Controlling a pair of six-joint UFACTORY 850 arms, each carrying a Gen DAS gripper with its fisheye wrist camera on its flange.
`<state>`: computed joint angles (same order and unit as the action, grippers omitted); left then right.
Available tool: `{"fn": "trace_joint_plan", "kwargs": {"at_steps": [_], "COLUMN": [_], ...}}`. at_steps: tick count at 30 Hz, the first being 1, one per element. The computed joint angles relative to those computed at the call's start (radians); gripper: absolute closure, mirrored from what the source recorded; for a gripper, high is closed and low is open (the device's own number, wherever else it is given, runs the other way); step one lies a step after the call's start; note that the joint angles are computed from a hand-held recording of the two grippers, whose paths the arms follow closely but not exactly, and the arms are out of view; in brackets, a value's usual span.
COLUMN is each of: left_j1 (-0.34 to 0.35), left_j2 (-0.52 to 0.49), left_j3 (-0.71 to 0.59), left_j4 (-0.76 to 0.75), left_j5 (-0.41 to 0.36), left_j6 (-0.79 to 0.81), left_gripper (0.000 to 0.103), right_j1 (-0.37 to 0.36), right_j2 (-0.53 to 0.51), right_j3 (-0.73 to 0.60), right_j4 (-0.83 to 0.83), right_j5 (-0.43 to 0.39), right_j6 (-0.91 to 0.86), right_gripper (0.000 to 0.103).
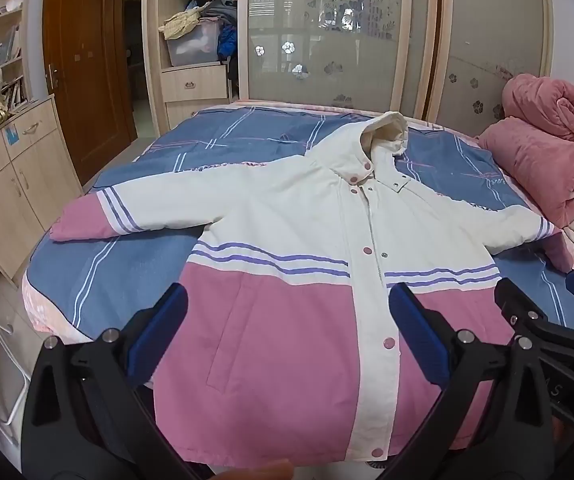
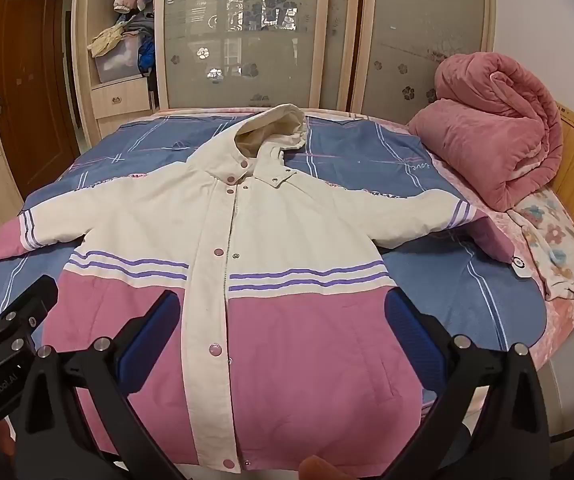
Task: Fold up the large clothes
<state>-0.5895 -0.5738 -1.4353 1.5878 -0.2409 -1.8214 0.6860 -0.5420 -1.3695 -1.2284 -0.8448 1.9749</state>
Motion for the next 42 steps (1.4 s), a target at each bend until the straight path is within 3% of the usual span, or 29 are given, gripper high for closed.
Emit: {"fn": "trace_joint_plan", "kwargs": {"at_steps": [9, 18, 42], "left_j1": [0.011, 0.002, 0.005], "left_j2": [-0.012, -0.024, -0.033], "left_j3": [0.004, -0.016, -0.020], "left_j4": [0.029, -0.086, -0.115], "left_j5": [0.018, 0.005, 0.006], "left_j6": [-0.025, 0.097, 0.124], "left_gripper": [0.002, 0.002, 0.002], "right_j1": [-0.011, -0.009, -0.004], "right_j2": [0.000, -0.007, -0.011], "right_j3": [0.000, 0.000, 0.005], "right_j4": [0.017, 0.013, 0.000], "right_j5": [0.013, 0.006, 0.000], "right_j6": [-0.015, -0.005, -0.005], "right_gripper": [0.001, 0.001, 0.001]}}
